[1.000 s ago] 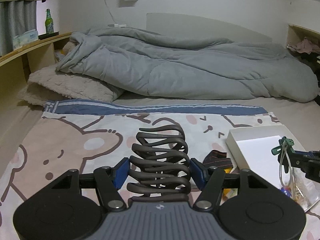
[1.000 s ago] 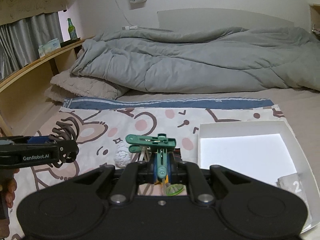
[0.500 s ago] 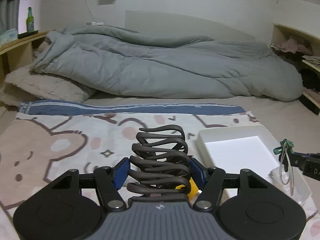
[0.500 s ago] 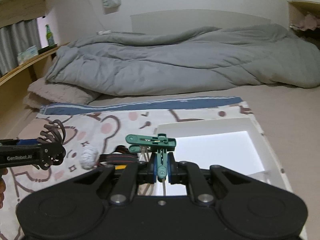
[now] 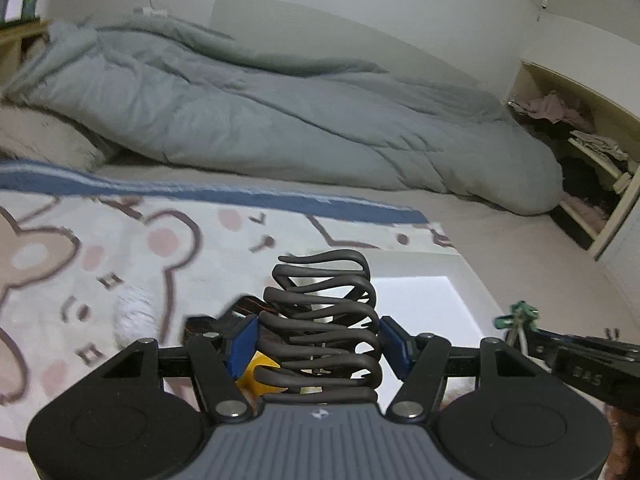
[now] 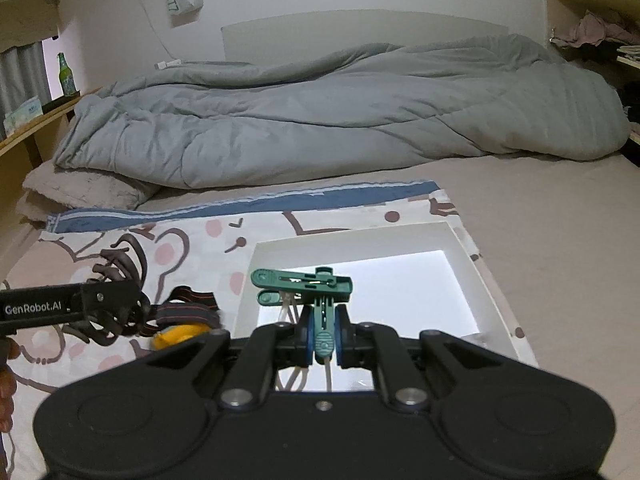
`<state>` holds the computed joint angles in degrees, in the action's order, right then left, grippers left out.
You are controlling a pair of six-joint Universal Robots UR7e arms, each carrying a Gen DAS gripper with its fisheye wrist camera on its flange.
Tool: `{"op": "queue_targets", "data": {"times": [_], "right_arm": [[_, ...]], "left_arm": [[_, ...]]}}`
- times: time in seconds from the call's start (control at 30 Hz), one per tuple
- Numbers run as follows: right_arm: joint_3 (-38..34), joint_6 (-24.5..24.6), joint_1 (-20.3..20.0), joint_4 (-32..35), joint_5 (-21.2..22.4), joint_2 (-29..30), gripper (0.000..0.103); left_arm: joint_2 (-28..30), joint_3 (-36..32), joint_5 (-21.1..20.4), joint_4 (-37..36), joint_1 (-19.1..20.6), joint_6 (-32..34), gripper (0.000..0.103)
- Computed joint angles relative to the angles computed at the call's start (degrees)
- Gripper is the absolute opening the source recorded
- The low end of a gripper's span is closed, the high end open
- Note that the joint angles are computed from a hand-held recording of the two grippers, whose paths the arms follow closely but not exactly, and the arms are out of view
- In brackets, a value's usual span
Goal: Organize objects
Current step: 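Lift both held items and carry them over the white tray, then lower the clothespin and coiled clip into the tray and open both grippers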
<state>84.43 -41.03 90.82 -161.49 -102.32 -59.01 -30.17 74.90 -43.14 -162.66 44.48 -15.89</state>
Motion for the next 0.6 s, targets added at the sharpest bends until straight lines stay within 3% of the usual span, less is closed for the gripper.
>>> {"op": "queue_targets", "data": {"times": [0.47, 0.6], "right_arm": [[-5.02, 2.81, -1.91, 1.58, -3.96, 3.17, 0.010], [-5.83, 3.20, -2.14, 2.71, -4.34, 3.92, 0.010]], "left_arm": [[4.77, -3.75, -11.57, 8.74, 0.11, -10.72, 0.065], [6.34, -4.51, -11.93, 9.47, 0.08, -10.80, 0.065]]}}
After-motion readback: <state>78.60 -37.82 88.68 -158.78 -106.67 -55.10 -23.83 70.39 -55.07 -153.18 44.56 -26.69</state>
